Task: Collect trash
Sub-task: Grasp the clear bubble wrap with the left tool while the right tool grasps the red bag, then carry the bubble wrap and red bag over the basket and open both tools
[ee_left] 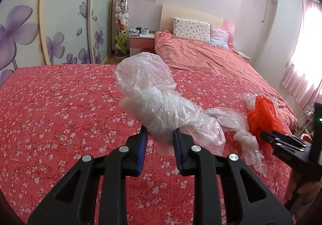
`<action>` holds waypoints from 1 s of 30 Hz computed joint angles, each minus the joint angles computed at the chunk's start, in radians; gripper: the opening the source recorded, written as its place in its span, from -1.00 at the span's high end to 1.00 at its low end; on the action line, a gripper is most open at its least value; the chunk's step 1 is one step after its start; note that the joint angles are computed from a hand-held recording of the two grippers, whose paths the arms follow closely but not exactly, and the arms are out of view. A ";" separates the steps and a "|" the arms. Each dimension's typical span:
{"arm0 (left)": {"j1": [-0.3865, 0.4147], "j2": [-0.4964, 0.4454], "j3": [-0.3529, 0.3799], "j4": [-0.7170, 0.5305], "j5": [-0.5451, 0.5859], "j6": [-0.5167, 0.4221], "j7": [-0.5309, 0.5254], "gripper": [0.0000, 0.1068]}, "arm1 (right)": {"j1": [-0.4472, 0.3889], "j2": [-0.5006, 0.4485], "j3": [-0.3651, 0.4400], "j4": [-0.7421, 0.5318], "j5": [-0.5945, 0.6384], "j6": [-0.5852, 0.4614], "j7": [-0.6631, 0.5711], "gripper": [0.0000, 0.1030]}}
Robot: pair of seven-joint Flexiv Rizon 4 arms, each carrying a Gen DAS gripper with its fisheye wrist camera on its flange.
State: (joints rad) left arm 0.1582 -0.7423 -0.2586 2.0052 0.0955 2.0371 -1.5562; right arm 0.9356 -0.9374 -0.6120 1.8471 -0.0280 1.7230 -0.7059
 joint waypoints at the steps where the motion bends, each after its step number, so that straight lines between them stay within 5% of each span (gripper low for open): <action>1: 0.002 0.000 -0.002 0.001 0.003 0.000 0.000 0.54 | 0.005 -0.005 -0.006 -0.003 -0.006 -0.020 -0.001 0.56; 2: 0.005 -0.002 -0.006 0.001 0.006 0.001 0.000 0.54 | 0.012 -0.005 -0.014 0.005 -0.010 -0.019 -0.002 0.75; 5: 0.014 -0.003 -0.014 0.006 0.015 0.002 -0.002 0.54 | 0.018 0.015 -0.014 0.042 -0.005 0.019 -0.018 0.90; 19: -0.066 0.046 0.009 0.051 0.012 0.033 -0.003 0.54 | 0.233 0.102 -0.149 0.285 0.303 0.202 -0.166 0.91; 30: -0.174 0.107 0.045 0.095 -0.010 0.048 0.011 0.54 | 0.316 0.169 -0.173 0.406 0.474 0.285 -0.258 0.91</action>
State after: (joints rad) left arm -0.0162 -0.6358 -0.2133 2.1000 0.0855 2.0852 -1.5454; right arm 1.2515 -0.7683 -0.7851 2.2531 0.4458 2.0079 -0.9634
